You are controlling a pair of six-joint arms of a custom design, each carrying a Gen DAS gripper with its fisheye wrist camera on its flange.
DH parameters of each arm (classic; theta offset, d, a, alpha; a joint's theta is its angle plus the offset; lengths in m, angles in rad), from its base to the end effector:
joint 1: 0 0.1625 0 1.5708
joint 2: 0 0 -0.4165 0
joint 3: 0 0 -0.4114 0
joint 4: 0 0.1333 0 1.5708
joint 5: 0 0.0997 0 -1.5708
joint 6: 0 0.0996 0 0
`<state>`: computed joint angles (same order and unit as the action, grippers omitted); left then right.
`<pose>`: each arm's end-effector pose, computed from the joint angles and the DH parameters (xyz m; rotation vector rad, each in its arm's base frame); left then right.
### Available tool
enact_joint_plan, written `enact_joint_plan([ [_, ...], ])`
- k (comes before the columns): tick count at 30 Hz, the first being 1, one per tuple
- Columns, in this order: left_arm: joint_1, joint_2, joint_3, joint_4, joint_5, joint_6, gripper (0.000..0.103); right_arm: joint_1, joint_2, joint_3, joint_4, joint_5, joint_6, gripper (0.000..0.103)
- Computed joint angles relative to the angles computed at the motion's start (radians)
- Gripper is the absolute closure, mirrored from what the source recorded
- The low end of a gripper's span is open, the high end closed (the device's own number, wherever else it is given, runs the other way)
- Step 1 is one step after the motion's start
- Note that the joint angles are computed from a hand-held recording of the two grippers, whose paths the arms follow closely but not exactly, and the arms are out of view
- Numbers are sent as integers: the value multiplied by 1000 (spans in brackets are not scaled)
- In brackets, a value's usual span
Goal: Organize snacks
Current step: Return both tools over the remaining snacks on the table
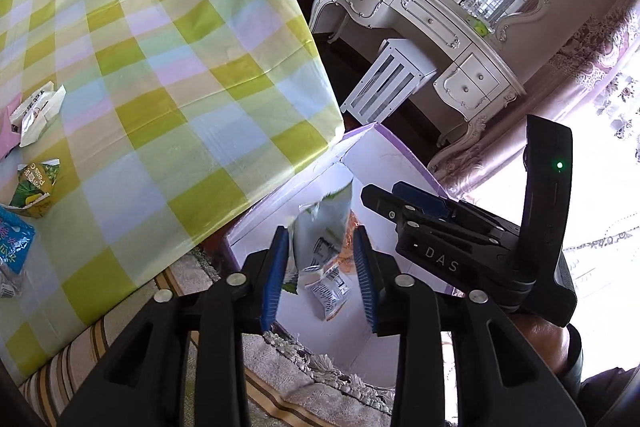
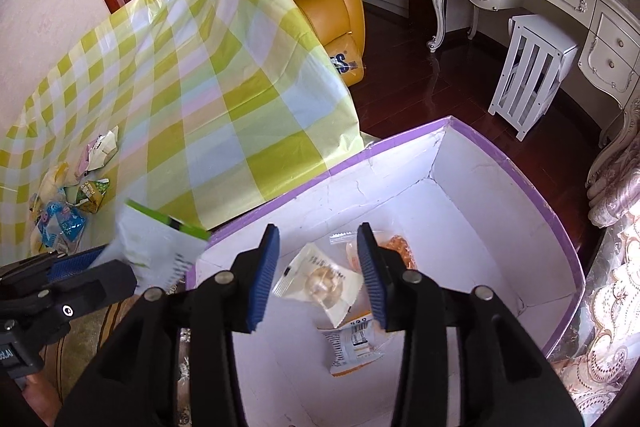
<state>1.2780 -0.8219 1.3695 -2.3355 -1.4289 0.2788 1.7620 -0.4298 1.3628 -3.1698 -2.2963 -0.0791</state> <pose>-0.0763 -0.7639 0.1786 0.8191 2.8696 -0.3267 0.2081 -0.7216 0.0085 0.0108 -2.3448 0.8523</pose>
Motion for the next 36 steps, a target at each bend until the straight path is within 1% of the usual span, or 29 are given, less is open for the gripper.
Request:
enact_joint_plan([
  [1,1,-3,4,-11,-2,-2,53,1,0,0,-6,-1,-4,56],
  [4,3,-11,12,-31,-8,-4,43,6,8,-7,-22,-9,-18,49],
  [5,2,-13,16,-38,-4,-4,41,10,12,-12,-27,-14,-25,46],
  [7,-1,-22,30,-66,18,-5,32,17,21,-23,-37,-26,-42,41],
  [9,-5,-33,46,-103,50,-5,29,25,27,-30,-59,-24,-66,35],
  [10,-7,-39,53,-118,62,-2,28,29,31,-34,-69,-22,-80,35],
  [14,-6,-60,74,-174,105,4,25,45,48,-59,-79,-6,-109,30],
  [21,18,-113,115,-280,158,-11,25,74,88,-127,-20,22,-110,30],
  [24,38,-141,128,-318,177,-35,25,87,112,-163,12,37,-112,30],
  [28,65,-180,149,-384,228,-57,25,104,145,-216,65,54,-101,30],
  [30,84,-201,157,-401,244,-81,25,110,160,-237,84,66,-91,30],
  [33,106,-226,164,-424,288,-112,25,118,182,-268,113,86,-80,30],
  [36,128,-248,173,-449,318,-131,25,127,213,-314,146,83,-89,30],
])
